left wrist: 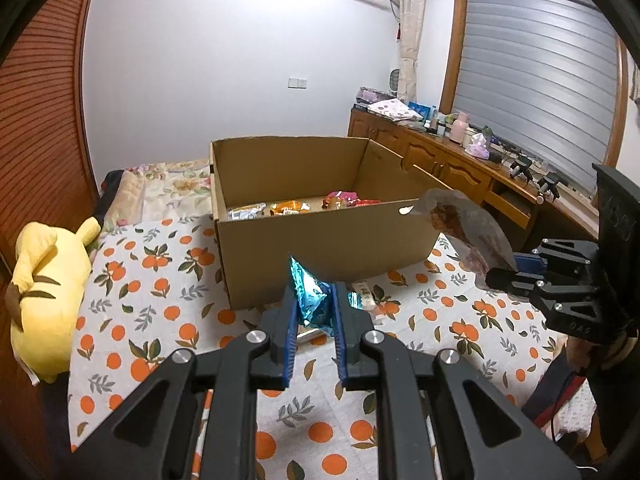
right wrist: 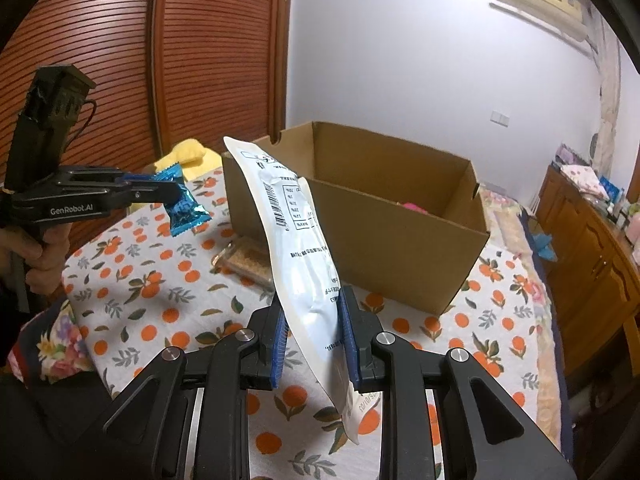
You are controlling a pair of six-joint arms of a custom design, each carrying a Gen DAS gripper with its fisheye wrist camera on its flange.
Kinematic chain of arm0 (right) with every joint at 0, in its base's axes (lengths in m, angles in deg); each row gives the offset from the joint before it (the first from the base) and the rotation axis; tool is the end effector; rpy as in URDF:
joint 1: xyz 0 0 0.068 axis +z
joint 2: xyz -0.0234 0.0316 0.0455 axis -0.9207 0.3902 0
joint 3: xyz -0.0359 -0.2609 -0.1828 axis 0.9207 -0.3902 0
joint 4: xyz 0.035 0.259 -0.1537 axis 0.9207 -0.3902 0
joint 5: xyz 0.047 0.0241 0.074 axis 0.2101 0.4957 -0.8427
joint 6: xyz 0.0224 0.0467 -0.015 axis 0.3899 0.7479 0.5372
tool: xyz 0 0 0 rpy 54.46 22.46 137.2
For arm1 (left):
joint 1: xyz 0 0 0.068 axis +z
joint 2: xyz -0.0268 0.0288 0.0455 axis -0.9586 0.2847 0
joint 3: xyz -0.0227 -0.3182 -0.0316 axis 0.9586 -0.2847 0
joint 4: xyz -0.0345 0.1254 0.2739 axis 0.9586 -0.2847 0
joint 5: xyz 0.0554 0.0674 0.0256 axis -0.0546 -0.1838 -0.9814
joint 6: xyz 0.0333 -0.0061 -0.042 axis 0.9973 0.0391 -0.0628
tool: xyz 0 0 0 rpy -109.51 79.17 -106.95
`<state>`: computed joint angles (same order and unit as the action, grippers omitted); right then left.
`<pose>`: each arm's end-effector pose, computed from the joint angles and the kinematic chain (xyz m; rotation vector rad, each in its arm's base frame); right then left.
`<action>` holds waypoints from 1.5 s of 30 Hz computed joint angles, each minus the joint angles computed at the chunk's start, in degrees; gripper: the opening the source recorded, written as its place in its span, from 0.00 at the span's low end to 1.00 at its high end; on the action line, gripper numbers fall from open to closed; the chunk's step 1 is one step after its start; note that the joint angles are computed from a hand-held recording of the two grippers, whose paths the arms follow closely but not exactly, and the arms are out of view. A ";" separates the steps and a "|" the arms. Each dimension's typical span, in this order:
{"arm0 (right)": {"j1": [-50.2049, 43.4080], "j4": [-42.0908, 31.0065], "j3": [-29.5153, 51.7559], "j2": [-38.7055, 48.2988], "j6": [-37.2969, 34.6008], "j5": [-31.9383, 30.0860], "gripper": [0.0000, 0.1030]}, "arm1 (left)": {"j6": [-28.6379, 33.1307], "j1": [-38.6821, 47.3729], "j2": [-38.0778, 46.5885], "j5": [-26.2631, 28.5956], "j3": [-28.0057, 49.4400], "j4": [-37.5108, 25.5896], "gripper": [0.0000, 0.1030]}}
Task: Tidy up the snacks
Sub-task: 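Carry both snacks over the box and open the left gripper to drop the blue wrapper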
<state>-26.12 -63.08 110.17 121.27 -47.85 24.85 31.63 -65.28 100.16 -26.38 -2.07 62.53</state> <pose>0.2320 0.1785 0.1565 -0.2869 2.1741 -0.0554 0.3510 0.0251 0.1828 0.7626 2.0787 -0.5749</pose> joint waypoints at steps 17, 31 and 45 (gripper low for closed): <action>-0.94 -3.99 3.45 -4.75 -5.16 2.70 0.22 | -2.71 -1.90 -2.16 -0.87 2.33 1.22 0.12; -7.00 -2.44 10.14 -0.48 -11.39 -1.89 0.22 | -7.38 -5.99 3.31 -3.83 10.63 2.70 0.13; -18.10 0.95 19.14 9.90 -17.29 -12.81 0.22 | -10.87 -12.40 15.47 -11.01 24.83 1.36 0.13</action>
<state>-44.22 -62.14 129.31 131.17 -65.14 12.05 20.76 -77.68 115.63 -37.39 22.77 63.89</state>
